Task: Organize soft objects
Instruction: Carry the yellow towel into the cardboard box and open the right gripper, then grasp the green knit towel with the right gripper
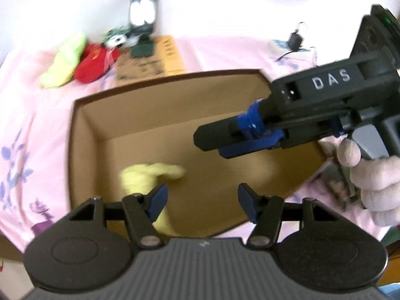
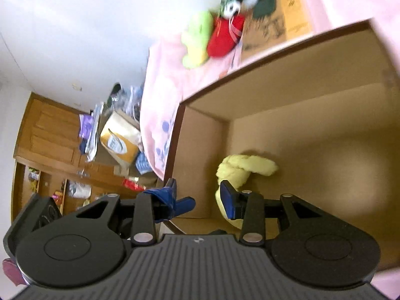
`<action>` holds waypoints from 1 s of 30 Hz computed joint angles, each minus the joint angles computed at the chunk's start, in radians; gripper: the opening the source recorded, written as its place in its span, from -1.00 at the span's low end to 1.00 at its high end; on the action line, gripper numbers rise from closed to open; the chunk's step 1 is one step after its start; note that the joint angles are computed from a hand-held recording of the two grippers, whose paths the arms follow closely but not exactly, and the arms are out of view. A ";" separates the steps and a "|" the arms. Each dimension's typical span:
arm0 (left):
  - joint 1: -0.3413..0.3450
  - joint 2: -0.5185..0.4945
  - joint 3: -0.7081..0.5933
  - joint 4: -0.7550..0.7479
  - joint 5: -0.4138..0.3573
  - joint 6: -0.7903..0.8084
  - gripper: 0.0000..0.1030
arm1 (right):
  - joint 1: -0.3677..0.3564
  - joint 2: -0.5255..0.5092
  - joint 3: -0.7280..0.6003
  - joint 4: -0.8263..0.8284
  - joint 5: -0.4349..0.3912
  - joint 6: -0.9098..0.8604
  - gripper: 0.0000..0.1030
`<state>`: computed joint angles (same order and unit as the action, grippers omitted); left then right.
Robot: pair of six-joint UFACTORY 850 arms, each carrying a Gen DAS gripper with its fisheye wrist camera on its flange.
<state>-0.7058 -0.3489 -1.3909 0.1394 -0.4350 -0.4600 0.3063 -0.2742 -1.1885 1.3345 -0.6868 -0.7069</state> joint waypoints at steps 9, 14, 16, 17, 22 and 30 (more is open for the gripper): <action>-0.117 -0.087 -0.132 -0.117 0.034 0.084 0.22 | -0.131 0.252 0.263 0.114 0.057 -0.186 -0.55; -0.186 -0.186 -0.253 -0.287 0.029 0.244 0.22 | -0.234 0.383 0.369 0.054 0.103 -0.198 -0.55; -0.211 -0.234 -0.314 -0.326 0.017 0.275 0.22 | -0.276 0.435 0.405 0.002 0.137 -0.192 -0.55; -0.220 -0.254 -0.338 -0.354 0.012 0.297 0.23 | -0.304 0.458 0.423 -0.023 0.143 -0.190 -0.55; -0.267 -0.359 -0.473 -0.373 -0.020 0.296 0.25 | -0.435 0.517 0.481 -0.117 0.118 -0.166 -0.55; -0.290 -0.490 -0.644 -0.308 -0.067 0.161 -0.10 | -0.541 0.509 0.520 -0.081 0.066 -0.245 -0.58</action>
<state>-0.9963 -0.8386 -2.0345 -0.1690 -0.5017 -0.2986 -0.2346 0.2350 -0.6685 1.2537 -0.6209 -0.9519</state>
